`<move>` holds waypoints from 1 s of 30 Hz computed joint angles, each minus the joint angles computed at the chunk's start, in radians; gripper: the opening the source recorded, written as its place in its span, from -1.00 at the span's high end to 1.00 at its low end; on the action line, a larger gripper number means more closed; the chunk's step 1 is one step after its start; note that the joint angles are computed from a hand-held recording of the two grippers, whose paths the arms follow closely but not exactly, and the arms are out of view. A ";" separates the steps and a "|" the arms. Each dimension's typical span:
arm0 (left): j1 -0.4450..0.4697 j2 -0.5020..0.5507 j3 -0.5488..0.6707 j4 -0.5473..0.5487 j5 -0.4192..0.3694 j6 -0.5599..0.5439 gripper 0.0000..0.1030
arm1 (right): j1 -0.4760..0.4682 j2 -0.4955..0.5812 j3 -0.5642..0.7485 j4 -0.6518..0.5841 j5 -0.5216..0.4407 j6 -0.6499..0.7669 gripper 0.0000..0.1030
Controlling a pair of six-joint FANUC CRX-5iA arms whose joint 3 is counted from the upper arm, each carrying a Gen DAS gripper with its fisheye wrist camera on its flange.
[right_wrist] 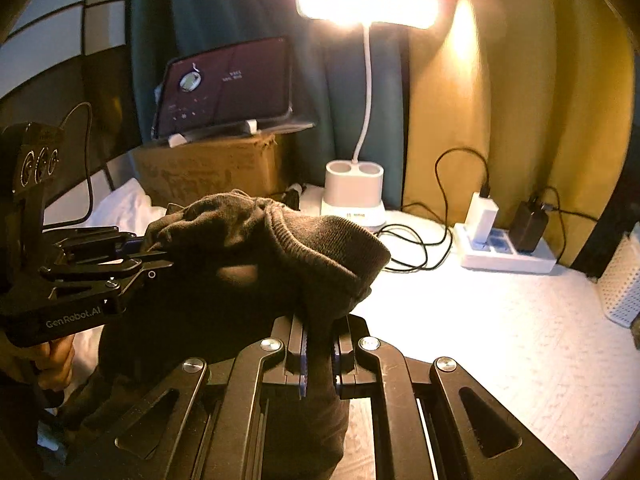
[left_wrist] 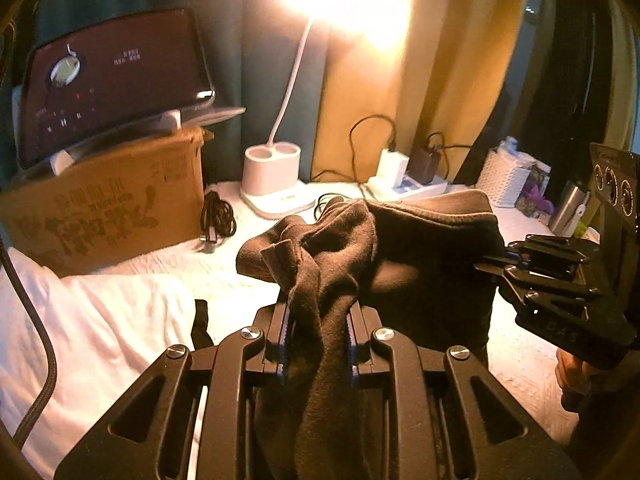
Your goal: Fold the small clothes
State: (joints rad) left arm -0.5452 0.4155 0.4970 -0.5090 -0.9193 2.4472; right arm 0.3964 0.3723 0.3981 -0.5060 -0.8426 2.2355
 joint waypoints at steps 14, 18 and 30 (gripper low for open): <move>0.098 0.079 0.002 0.170 -0.021 -0.095 0.61 | 0.007 0.220 0.207 0.037 -0.137 -0.108 0.83; 0.113 0.097 0.001 0.200 -0.036 -0.105 0.61 | 0.005 0.292 0.287 0.050 -0.205 -0.149 0.83; 0.132 0.086 -0.018 0.237 -0.044 -0.097 0.56 | -0.012 0.336 0.349 0.049 -0.251 -0.195 0.37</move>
State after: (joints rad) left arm -0.4133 0.5017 0.4789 -0.2721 -0.9629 2.3498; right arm 0.3843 0.7085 0.7473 -0.4570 -1.0937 2.0406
